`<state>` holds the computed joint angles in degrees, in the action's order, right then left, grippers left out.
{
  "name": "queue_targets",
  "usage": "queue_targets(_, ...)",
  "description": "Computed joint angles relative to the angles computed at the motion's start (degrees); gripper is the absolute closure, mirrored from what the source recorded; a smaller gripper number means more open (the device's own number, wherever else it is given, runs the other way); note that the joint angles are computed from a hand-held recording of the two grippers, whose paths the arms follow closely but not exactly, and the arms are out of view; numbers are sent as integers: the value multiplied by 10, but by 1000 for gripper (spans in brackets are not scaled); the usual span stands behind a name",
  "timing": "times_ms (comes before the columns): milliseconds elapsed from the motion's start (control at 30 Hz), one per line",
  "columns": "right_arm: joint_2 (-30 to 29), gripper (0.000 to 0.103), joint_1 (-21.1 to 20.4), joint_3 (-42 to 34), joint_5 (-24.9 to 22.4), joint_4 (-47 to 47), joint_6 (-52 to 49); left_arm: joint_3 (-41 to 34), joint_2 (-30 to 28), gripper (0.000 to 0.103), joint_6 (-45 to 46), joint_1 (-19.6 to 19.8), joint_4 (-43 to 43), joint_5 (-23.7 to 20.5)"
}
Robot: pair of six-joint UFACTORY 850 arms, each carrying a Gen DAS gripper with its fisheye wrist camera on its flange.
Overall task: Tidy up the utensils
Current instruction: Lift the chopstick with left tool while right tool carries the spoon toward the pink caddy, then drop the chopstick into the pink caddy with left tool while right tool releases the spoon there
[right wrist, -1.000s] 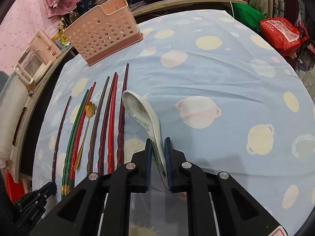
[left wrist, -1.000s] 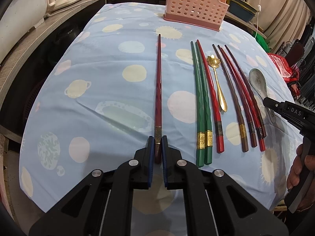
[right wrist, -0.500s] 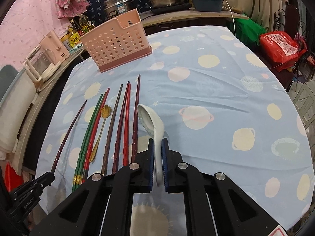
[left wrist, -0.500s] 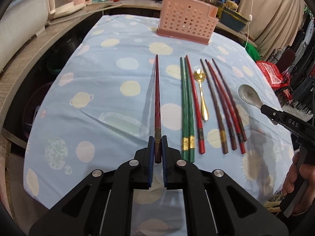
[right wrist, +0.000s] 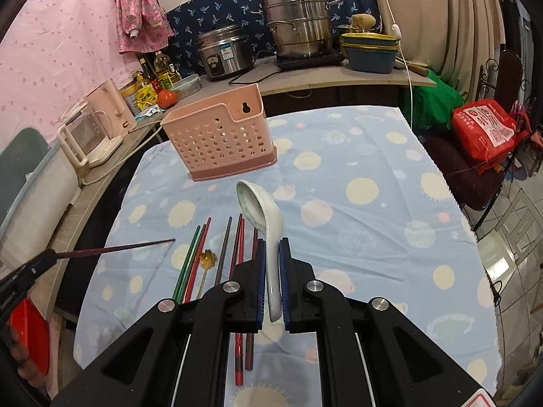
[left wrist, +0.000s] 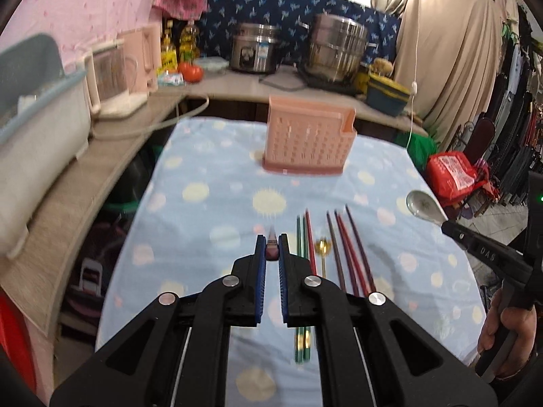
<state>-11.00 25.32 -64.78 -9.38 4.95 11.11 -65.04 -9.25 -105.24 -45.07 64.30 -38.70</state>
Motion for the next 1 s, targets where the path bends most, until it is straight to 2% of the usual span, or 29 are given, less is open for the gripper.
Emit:
queue_targets(100, -23, 95, -4, -40, -16, 18, -25, -27, -7, 96, 20, 15, 12, -6)
queue_targets(200, -57, 95, -6, -90, -42, -7, -10, -57, -18, 96, 42, 31, 18, -4)
queue_targets(367, -119, 95, -13, -184, -91, 63, -87, -119, -44, 96, 88, 59, 21, -1)
queue_targets(533, -179, 95, -8, -291, -129, -3, -50, -195, -73, 96, 123, 79, 44, -8)
queue_targets(767, -281, 95, -3, -459, -209, -51, -32, -332, -141, 96, 184, 109, 50, -6)
queue_targets(1000, -370, 95, -6, -596, -284, -50, -46, -469, -231, 96, 256, 140, 3, 4)
